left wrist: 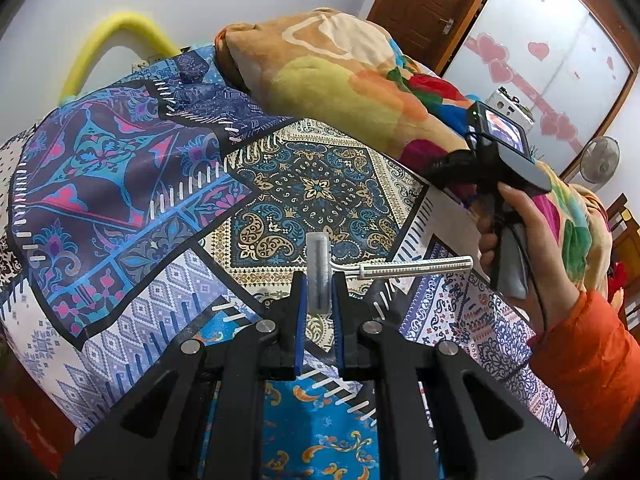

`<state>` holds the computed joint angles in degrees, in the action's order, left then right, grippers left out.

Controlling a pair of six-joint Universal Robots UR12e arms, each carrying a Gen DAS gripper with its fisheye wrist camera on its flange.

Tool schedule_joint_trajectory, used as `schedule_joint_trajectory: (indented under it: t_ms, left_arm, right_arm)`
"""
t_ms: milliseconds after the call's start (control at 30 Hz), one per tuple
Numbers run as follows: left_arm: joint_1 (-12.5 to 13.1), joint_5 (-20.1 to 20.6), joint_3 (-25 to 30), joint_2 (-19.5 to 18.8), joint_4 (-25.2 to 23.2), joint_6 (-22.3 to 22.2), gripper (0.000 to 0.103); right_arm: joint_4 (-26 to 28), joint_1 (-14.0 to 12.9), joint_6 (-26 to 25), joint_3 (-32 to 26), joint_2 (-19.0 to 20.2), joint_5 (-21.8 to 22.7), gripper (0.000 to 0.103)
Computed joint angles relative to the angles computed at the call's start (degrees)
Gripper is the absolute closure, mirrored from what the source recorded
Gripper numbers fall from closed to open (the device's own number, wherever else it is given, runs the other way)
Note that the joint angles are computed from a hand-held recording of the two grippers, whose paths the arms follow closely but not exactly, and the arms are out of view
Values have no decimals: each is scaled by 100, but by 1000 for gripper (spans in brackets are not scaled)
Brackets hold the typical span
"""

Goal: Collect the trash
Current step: 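Carry the white razor and grey tube with both grippers over the white bucket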

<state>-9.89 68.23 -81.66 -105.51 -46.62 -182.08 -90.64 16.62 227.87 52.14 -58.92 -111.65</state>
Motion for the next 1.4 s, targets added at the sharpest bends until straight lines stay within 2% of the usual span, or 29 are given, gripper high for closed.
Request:
schedule_joint_trajectory:
  t_ms: [267,333,533,767,933,1100,1400]
  left_arm:
    - [-17,13,28,55,-59,107,93]
    - [-14,6,47,78,-103,111,93]
    - [39,39,44,225,-87,70,93]
    - [249,159,-94,618,-139,44,93]
    - [507,253,-299,1019,-160,71,93]
    - [873,312,-532,1433,-210,98,93]
    - [1636,358,-1029,2126,-386,319,93]
  right_arm:
    - [-793,-38,-126,801,-638,209,45]
    - [-918,-3,-226,947,-786,114,45]
    - [-1243,302,-641,1118,-1104,-336,45]
    - [-1775,776,-1048,1155,-1310,-413,45]
    - [-2019,1186,-1387,964,-1365,-402,45]
    - [-2200,1625,-1707,763,-1331,-487,45]
    - [-2166,2222,-1918,118,-982,-116,45]
